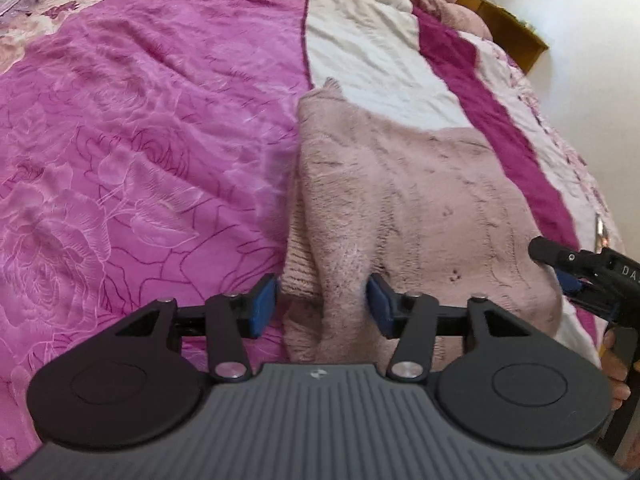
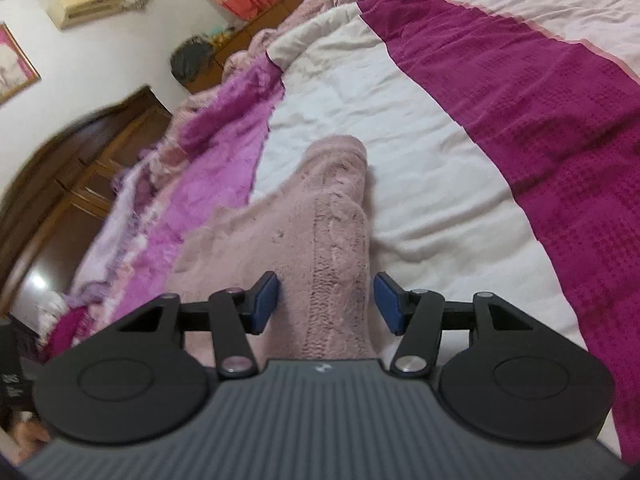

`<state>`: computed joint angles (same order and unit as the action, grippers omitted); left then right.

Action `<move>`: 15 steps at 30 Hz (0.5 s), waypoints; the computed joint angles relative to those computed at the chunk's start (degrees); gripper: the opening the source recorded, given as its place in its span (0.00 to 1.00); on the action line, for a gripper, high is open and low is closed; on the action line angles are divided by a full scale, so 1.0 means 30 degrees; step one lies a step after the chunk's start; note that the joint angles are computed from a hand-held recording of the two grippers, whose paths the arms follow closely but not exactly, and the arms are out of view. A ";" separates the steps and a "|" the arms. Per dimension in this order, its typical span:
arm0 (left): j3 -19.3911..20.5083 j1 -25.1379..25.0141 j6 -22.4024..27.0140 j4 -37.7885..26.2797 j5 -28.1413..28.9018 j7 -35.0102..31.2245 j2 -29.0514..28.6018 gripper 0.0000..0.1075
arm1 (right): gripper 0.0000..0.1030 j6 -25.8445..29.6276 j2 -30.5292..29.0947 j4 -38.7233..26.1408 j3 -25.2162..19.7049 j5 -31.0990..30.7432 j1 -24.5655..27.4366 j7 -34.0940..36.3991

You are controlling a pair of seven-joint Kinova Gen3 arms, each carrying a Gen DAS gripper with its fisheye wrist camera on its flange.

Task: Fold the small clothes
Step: 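Open the left gripper and release the folded cardigan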

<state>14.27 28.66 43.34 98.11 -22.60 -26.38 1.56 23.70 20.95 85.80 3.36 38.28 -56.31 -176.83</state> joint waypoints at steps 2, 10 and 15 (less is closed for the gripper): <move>-0.0029 -0.0005 -0.0066 0.0055 -0.0068 0.0205 0.0043 0.56 | 0.55 0.0777 0.0412 -0.0552 -0.0208 -0.0033 -0.0011 0.0577; 0.0536 0.0964 0.1977 -0.1003 -0.1810 0.1154 0.0087 0.57 | 0.56 0.2216 -0.0193 -0.0980 -0.0759 0.0673 -0.0366 0.1163; 0.1032 0.2043 0.3764 -0.1886 -0.2843 0.2001 0.0243 0.59 | 0.61 0.3527 -0.0703 -0.1004 -0.1289 0.2108 -0.0969 0.0923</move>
<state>17.37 34.79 54.63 92.45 -31.13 -20.37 2.29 34.28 18.84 82.79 -0.51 44.61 -59.21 -174.06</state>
